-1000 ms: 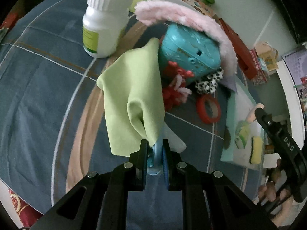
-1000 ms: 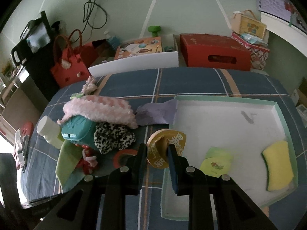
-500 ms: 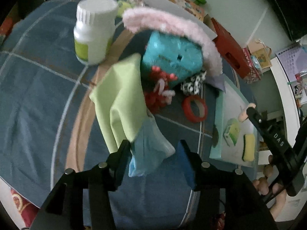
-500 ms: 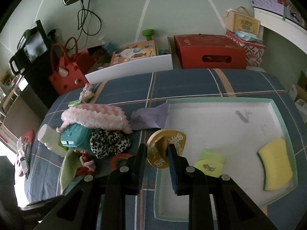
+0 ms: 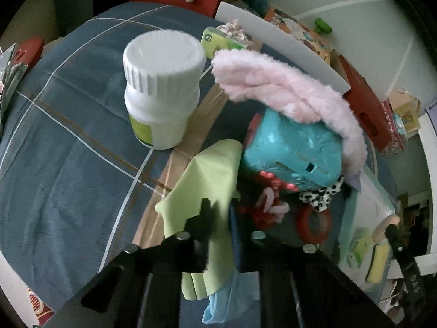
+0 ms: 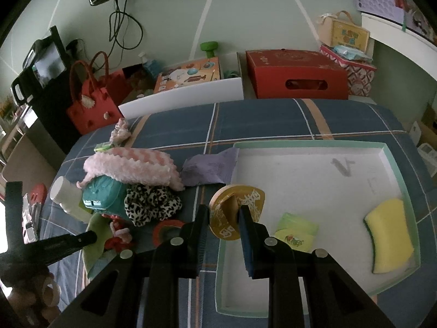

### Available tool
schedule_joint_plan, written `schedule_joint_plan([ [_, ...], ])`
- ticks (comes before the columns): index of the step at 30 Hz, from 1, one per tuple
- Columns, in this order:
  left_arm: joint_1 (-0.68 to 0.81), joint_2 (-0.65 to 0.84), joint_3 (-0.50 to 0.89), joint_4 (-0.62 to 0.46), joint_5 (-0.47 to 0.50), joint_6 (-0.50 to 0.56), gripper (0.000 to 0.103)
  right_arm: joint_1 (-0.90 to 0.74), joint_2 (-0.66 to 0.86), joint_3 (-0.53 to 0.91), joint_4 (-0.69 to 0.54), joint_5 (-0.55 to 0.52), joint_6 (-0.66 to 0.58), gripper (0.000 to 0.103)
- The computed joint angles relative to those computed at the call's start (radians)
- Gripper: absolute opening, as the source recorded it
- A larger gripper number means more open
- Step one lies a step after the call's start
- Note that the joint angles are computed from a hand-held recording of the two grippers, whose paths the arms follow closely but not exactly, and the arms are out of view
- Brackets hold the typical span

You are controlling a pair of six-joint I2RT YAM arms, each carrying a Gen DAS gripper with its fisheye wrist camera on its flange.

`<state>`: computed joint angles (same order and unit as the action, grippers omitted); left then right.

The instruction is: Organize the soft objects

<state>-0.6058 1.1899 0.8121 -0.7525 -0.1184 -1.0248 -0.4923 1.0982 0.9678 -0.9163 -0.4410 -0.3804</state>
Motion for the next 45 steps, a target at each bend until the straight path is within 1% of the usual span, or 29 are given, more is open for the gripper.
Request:
schedule_joint_plan([
  [1,-0.002,-0.01,-0.009,0.007,-0.006,-0.005,0.008,0.0,0.0,0.0,0.0,0.0,0.0,0.024],
  [3,-0.019,-0.009,-0.002,0.012,-0.033,-0.027,0.007,0.001,0.001,0.001,0.001,0.002,0.0,0.024],
  [5,-0.026,-0.041,-0.003,-0.002,-0.067,-0.033,0.006,-0.001,0.002,0.002,0.001,0.0,-0.001,0.024],
  [10,-0.059,-0.123,0.037,-0.078,-0.171,-0.053,0.004,-0.017,0.011,0.01,0.001,-0.015,-0.006,0.024],
  [13,-0.076,-0.133,0.072,-0.125,-0.229,-0.028,0.004,-0.026,0.02,0.017,-0.002,-0.023,-0.007,0.024],
  [14,-0.07,-0.122,0.08,-0.125,-0.226,-0.018,0.004,-0.027,0.02,0.018,-0.004,-0.024,-0.007,0.024],
  [15,-0.056,-0.125,0.068,-0.104,-0.202,-0.009,0.004,-0.028,0.018,0.018,-0.005,-0.025,-0.008,0.024],
  [16,-0.027,-0.138,0.041,-0.064,-0.148,0.0,0.004,-0.029,0.018,0.018,-0.005,-0.026,-0.008,0.024],
  [18,0.004,-0.12,0.031,-0.026,-0.087,0.007,0.004,-0.03,0.019,0.018,-0.002,-0.026,-0.007,0.024],
  [19,0.013,-0.103,0.03,-0.016,-0.075,0.021,0.004,-0.031,0.02,0.018,-0.001,-0.026,-0.006,0.024],
  [23,0.002,-0.043,0.043,-0.019,-0.087,0.038,0.006,-0.027,0.023,0.018,-0.001,-0.021,-0.007,0.024],
  [26,0.007,-0.005,0.042,-0.012,-0.072,0.045,0.013,-0.025,0.021,0.018,-0.003,-0.019,-0.007,0.024],
  [27,0.009,0.007,0.042,-0.009,-0.069,0.052,0.022,-0.025,0.021,0.017,-0.003,-0.019,-0.007,0.024],
  [28,0.012,0.014,0.043,-0.011,-0.062,0.059,0.034,-0.022,0.021,0.018,-0.003,-0.016,-0.004,0.024],
  [29,0.013,0.016,0.039,-0.006,-0.059,0.062,0.038,-0.022,0.022,0.018,-0.003,-0.015,-0.005,0.024],
  [33,0.002,0.05,0.047,-0.002,-0.076,0.073,0.039,-0.02,0.024,0.017,-0.003,-0.011,-0.005,0.024],
  [35,0.006,0.062,0.042,0.009,-0.07,0.077,0.035,-0.018,0.024,0.017,-0.003,-0.009,-0.005,0.024],
  [36,0.008,0.068,0.04,0.015,-0.067,0.077,0.025,-0.018,0.024,0.016,-0.003,-0.009,-0.005,0.024],
  [37,0.011,0.077,0.039,0.019,-0.065,0.077,0.018,-0.017,0.024,0.016,-0.003,-0.007,-0.006,0.024],
  [38,0.015,0.083,0.035,0.025,-0.066,0.076,0.016,-0.015,0.025,0.015,-0.002,-0.005,-0.005,0.024],
  [39,0.019,0.086,0.03,0.029,-0.07,0.075,0.008,-0.013,0.025,0.014,-0.001,-0.003,-0.004,0.024],
  [40,0.025,0.091,0.028,0.033,-0.069,0.073,0.005,-0.012,0.024,0.013,-0.001,-0.002,-0.003,0.024],
  [43,0.033,0.045,0.002,0.046,-0.067,0.063,0.002,-0.009,0.025,0.014,0.0,0.001,-0.003,0.024],
  [45,0.016,0.01,0.003,0.037,-0.102,0.058,0.002,-0.009,0.025,0.013,0.001,0.002,-0.002,0.024],
])
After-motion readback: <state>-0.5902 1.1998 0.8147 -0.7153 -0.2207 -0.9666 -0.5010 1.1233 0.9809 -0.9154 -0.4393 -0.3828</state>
